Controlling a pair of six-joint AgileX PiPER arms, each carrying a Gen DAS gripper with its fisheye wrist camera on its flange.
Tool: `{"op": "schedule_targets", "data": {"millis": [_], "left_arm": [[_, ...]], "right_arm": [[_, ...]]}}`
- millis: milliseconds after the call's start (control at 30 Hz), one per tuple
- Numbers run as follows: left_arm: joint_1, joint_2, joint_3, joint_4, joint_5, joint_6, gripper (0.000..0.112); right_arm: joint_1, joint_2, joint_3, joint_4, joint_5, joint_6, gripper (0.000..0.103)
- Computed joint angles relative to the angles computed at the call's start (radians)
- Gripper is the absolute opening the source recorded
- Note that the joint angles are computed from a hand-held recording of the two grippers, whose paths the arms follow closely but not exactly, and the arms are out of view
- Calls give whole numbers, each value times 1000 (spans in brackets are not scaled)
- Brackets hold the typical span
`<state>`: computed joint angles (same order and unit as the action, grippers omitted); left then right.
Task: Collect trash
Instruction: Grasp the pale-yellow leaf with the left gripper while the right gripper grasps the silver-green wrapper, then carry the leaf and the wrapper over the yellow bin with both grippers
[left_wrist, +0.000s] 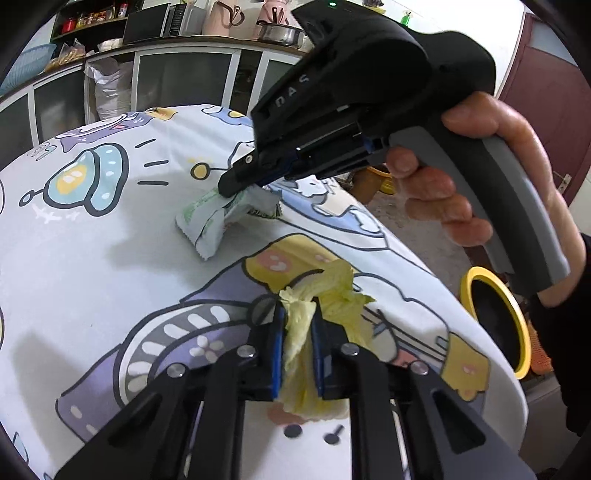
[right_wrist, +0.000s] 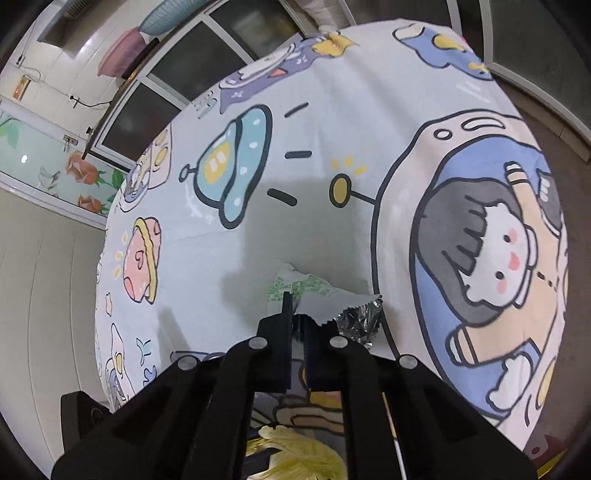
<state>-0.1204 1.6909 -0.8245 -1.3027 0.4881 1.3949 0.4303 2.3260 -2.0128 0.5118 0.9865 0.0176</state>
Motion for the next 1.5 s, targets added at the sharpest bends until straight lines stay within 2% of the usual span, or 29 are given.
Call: {"op": "schedule_targets", "data": {"millis": [267, 633, 833, 967, 1133, 1267, 1367, 1500], "left_arm": [[48, -175, 105, 64, 61, -43, 11], [120, -453, 254, 207, 124, -182, 11], [107, -577, 296, 268, 163, -280, 11], [-6, -654, 299, 345, 113, -420, 12], [-218, -685, 257, 479, 3, -668, 12], [-409, -639, 206, 618, -101, -879, 12], [-544, -582, 151, 748, -166, -1055, 12], [-686, -483, 61, 906, -229, -1260, 12]], "right_arm": [[-10, -169, 192, 70, -63, -76, 5], [-12, -486, 627, 134, -215, -182, 5], [-49, -646, 826, 162, -269, -222, 5], [-114, -787, 949, 173, -271, -260, 5], [-261, -966, 1072, 199, -218, -333, 5], [-451, -1118, 1155, 228, -117, -425, 5], [-679, -1221, 1195, 255, 9, -537, 5], [-1022, -1287, 1213, 304, 204, -724, 5]]}}
